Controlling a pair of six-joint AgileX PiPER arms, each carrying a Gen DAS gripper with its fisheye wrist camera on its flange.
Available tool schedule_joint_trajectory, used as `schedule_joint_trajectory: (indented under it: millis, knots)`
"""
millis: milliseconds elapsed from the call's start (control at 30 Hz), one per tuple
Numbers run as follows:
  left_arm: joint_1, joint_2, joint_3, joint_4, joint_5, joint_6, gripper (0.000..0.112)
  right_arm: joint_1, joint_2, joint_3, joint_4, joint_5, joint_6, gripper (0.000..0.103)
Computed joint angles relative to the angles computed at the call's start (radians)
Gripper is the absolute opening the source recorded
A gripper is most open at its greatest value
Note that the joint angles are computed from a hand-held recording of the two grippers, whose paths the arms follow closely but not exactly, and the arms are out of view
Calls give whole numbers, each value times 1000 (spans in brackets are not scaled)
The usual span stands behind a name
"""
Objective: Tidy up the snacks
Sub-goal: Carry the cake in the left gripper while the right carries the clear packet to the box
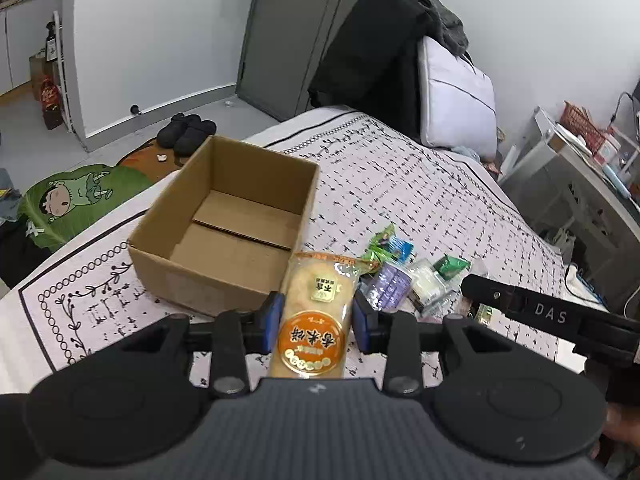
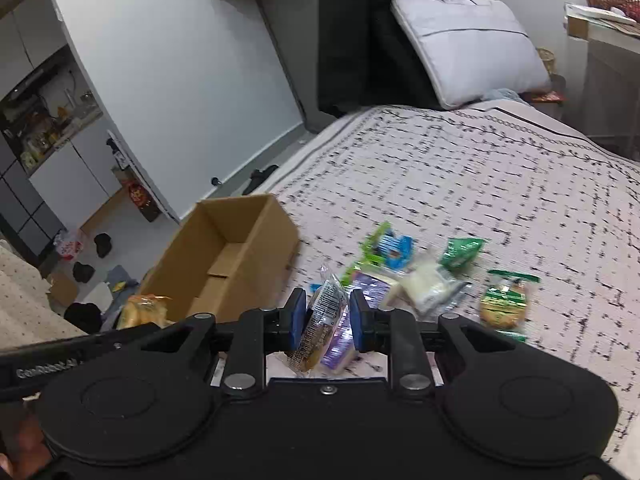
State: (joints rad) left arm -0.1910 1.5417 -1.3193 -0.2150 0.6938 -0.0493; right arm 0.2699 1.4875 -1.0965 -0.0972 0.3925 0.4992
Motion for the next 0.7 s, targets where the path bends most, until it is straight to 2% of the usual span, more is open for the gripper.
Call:
schedule_joint_trajectory:
  millis: [267, 700]
  knots:
    - [86, 6, -8, -96, 10, 95, 36, 96, 44, -98, -125, 41, 150, 23]
    - [248, 91, -92, -245, 54, 231, 36, 180, 184, -306, -192, 106, 234, 23]
